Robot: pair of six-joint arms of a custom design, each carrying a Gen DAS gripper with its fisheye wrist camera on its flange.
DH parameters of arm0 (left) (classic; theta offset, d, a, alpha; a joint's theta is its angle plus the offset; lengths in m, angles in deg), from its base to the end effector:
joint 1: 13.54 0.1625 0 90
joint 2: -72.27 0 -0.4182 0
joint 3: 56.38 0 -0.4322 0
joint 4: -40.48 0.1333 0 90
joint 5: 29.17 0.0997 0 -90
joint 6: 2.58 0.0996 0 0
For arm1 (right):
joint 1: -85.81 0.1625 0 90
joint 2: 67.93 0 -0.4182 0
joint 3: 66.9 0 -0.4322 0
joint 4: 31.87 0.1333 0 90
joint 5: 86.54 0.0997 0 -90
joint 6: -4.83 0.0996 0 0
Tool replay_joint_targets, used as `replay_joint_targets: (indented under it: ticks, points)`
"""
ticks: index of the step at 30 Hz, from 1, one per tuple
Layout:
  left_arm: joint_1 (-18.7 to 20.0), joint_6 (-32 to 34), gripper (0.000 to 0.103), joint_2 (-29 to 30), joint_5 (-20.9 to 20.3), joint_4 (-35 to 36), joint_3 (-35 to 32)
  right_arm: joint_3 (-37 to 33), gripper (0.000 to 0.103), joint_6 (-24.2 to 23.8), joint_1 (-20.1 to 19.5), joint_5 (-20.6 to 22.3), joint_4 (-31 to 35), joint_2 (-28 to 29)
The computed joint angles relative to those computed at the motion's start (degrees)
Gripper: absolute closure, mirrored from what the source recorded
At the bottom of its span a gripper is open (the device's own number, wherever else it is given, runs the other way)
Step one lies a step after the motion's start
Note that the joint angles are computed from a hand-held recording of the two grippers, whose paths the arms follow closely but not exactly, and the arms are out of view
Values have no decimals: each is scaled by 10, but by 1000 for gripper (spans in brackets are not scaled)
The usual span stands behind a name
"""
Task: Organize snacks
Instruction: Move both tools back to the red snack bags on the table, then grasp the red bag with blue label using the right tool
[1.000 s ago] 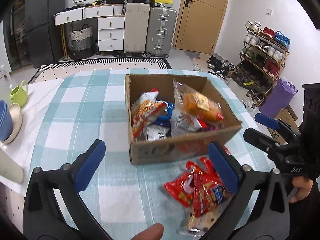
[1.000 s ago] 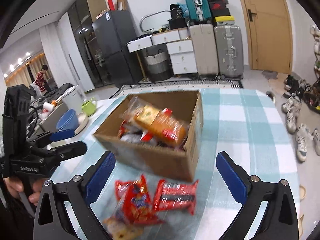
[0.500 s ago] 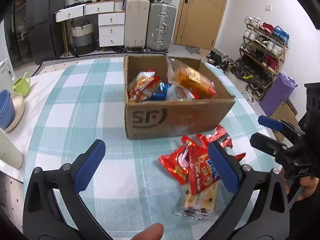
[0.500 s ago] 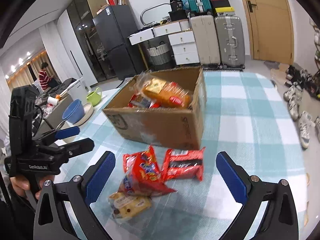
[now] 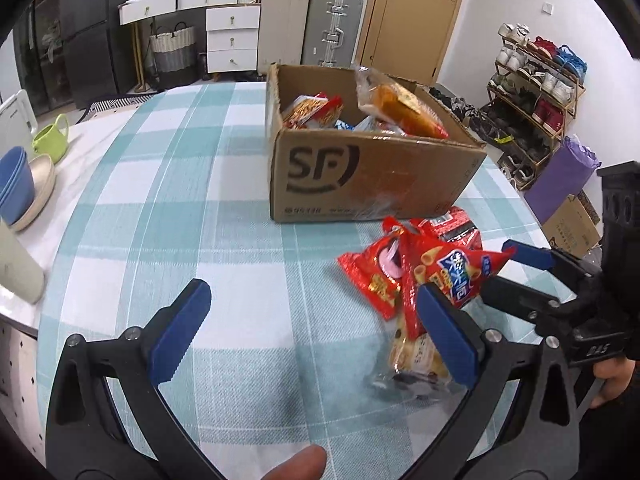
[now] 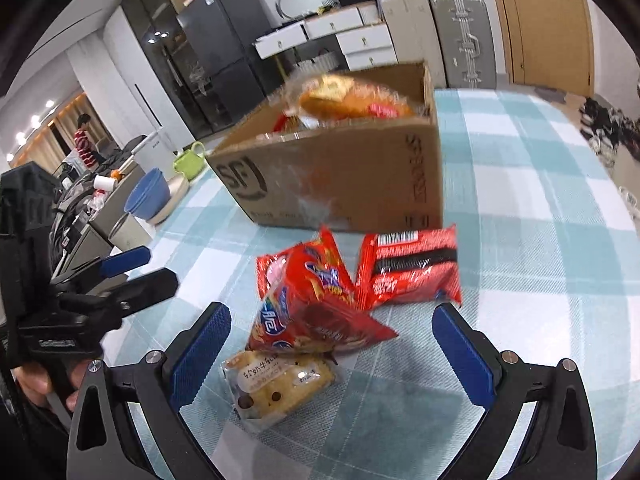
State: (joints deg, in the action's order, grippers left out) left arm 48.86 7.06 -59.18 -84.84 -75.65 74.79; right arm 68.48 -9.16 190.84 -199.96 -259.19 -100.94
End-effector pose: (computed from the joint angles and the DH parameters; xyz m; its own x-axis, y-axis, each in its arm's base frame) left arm 0.0376 -0.3370 0.4487 -0.7666 0.2909 -0.5725 0.5511 0.7557 -0.3539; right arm 0.1922 -0.3545 -0.0496 -0.8658 -0.2089 0.4546 -0.4348 0.7638 -0.4771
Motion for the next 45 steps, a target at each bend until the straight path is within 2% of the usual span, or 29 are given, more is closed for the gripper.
replay_joint_targets:
  ticks: [4, 8, 21, 32, 35, 39, 45]
  points:
    - [13, -1, 1, -3, -8, -3, 1, -9, 1, 13, -5, 0, 16, 10]
    - [14, 2, 1, -5, 8, -5, 6, -13, 1, 20, -11, 6, 27, 12]
    - [38, 12, 1, 14, -7, -23, 6, -23, 1, 33, -18, 15, 40, 20]
    - [57, 18, 1, 30, -17, -36, 2, -21, 2, 39, -32, 46, 33, 19]
    - [61, 20, 1, 33, -19, -41, 2, -23, 5, 38, -32, 46, 36, 21]
    - [66, 22, 1, 44, -18, -45, 2, -23, 17, 38, -36, 53, 29, 22]
    - [65, 23, 1, 46, -13, -50, 3, -22, 28, 33, -38, 62, 26, 24]
